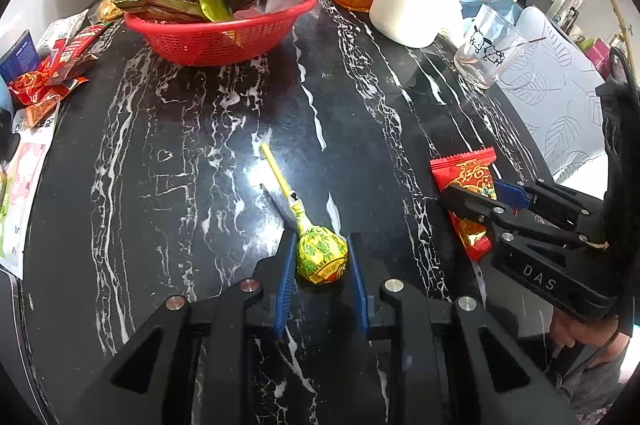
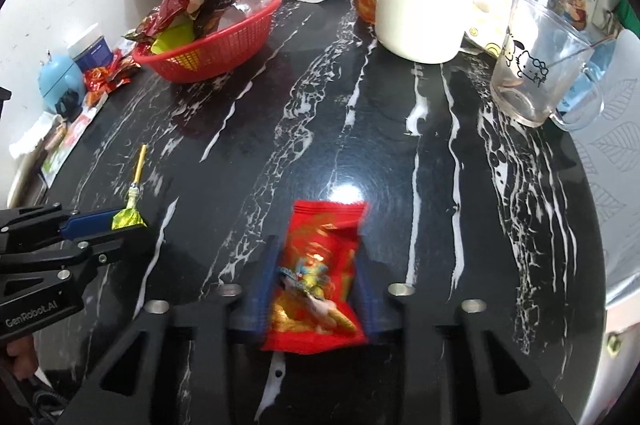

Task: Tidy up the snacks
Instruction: 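Lift the lollipop with left gripper while right gripper lifts the candy packet, then carry the lollipop and candy packet with both grippers over the red basket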

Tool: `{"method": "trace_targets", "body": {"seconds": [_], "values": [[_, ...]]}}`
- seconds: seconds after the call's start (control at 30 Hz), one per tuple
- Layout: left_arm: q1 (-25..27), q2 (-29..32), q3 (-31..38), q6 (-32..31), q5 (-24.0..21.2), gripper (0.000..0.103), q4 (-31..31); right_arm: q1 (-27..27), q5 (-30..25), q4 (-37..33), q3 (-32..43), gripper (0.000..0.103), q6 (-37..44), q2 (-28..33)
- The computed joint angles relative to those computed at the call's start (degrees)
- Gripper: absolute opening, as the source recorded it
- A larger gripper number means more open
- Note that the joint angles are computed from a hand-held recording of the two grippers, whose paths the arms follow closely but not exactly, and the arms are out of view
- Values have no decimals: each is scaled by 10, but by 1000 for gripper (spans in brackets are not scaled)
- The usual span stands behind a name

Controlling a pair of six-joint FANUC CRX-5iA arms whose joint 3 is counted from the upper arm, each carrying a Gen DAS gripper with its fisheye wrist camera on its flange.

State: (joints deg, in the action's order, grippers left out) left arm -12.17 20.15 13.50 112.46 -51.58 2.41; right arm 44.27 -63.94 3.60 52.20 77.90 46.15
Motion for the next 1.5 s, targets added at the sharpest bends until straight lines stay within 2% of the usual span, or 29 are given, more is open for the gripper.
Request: {"method": "trace_targets", "body": {"seconds": [0.2, 0.97, 1.17, 1.5], "values": [[4, -6, -13, -11, 11, 25, 21, -7, 6, -24, -15, 27, -1, -15], [-25, -46, -34, -12, 41, 25, 11, -7, 100, -63, -180, 25, -2, -134], [-23, -61, -38, -3, 56, 25, -2, -6, 116, -68, -182, 24, 12, -144], [-11, -87, -28, 35, 69, 25, -54, -3, 119, -82, -130, 24, 59, -129]]}}
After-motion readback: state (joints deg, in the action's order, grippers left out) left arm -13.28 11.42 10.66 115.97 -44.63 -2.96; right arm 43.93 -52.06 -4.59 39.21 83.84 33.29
